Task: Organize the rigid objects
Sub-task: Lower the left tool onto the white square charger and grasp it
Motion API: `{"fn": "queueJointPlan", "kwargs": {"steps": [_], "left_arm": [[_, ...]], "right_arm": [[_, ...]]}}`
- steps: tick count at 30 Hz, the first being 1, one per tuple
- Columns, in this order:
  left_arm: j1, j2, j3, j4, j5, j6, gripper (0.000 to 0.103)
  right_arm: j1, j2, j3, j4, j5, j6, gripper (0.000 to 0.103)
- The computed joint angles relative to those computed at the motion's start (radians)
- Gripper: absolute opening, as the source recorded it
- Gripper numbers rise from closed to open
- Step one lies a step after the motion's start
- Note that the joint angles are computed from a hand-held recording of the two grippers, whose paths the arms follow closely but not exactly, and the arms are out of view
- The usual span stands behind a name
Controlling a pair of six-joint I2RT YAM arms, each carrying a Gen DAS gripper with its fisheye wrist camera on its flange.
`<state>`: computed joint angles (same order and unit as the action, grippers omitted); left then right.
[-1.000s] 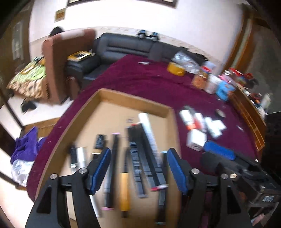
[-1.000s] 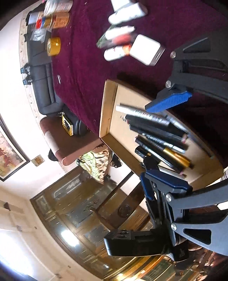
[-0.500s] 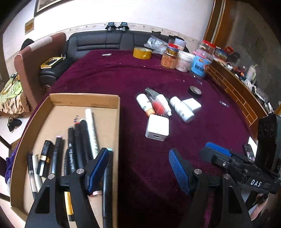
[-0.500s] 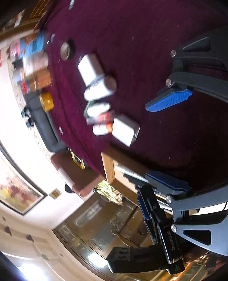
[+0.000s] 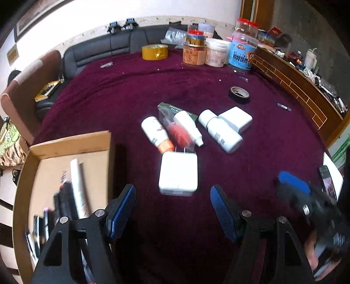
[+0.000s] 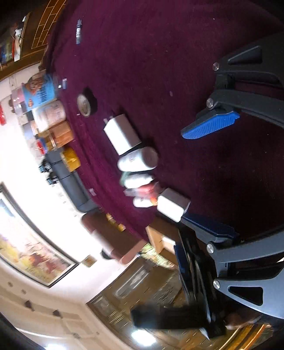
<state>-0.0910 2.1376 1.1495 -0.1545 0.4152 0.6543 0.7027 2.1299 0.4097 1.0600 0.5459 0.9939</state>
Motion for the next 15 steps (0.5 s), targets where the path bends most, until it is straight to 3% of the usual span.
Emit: {"fn": "queueJointPlan", "kwargs": {"steps": [7,9,11,15], "left_arm": [[-0.112,0.098,0.101,0.004,-0.139,-0.041,0.074],[-0.129,0.121,0.112,0.022,-0.175,-0.054,0.068],[-0.137,0.144,0.124,0.021,-0.200,-0.052,0.049],[-0.127,0.123,0.065,0.068,-0.208,-0.043,0.048]], "right_arm": [[-0.005,0.006,0.015,-0.008,-0.017,-0.018,0.070],[-0.005,0.009,0.012,0.000,-0.017,-0.016,0.070],[-0.009,0.013,0.010,0.010,-0.028,-0.018,0.070],[-0.017,0.015,0.016,0.001,-0.044,-0.020,0.070]]}}
